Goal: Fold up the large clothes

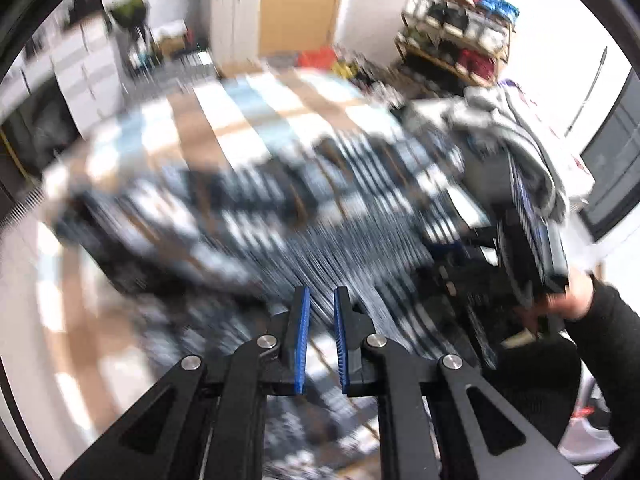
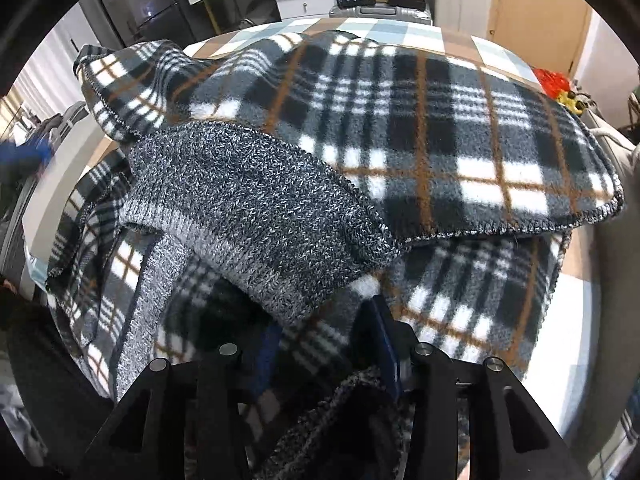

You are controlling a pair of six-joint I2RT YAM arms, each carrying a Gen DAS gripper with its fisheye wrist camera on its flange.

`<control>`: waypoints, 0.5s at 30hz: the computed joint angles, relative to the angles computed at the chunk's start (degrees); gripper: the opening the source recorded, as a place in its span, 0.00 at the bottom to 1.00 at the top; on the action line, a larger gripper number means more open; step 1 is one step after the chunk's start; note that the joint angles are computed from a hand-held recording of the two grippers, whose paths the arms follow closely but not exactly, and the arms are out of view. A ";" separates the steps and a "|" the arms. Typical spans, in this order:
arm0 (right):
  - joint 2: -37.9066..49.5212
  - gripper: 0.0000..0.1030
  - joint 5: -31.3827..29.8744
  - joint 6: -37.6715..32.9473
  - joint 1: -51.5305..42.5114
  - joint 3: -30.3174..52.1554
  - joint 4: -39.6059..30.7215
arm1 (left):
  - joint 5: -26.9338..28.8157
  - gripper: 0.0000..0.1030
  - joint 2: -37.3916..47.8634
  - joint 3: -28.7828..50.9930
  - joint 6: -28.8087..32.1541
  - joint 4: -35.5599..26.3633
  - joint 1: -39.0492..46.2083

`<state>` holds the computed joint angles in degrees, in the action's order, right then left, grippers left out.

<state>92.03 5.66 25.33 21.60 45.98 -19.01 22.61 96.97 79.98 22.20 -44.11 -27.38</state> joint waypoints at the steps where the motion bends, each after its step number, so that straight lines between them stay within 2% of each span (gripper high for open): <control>1: -0.17 0.41 -0.06 -0.15 -0.10 0.07 -0.28 | -2.38 0.14 1.44 4.42 -0.08 0.45 0.20; 2: -0.35 0.41 -0.11 -0.58 -0.27 0.36 -0.98 | -3.86 0.20 2.59 6.72 0.47 0.55 0.97; 3: -0.82 0.41 0.11 -0.21 0.17 0.24 -1.38 | -7.13 0.37 5.60 11.91 0.01 0.78 0.92; 4: -2.21 0.42 0.07 0.22 0.56 -0.38 -1.83 | -9.20 0.43 7.39 14.68 -0.30 1.31 1.14; 6: -6.47 0.42 0.75 2.33 2.78 -2.16 -3.62 | -9.15 0.43 14.25 24.76 -2.31 -0.95 2.66; 9: -13.50 0.44 1.22 2.49 2.32 -3.36 -7.75 | -7.40 0.43 23.44 37.64 -3.09 -7.95 3.33; 11: -18.10 0.44 1.80 1.99 1.33 -3.07 -10.66 | -8.14 0.43 31.87 48.86 -2.23 -14.24 3.49; 13: -22.13 0.45 1.25 0.46 -0.38 -1.64 -13.14 | -8.13 0.43 35.33 50.39 -2.26 -16.98 3.45; 15: -23.85 0.58 1.94 -0.58 -1.93 1.02 -14.18 | -6.14 0.42 36.92 46.91 -2.95 -17.73 4.19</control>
<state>68.18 7.60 24.75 19.67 47.01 -33.19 16.46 133.89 126.90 19.25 -61.84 -23.19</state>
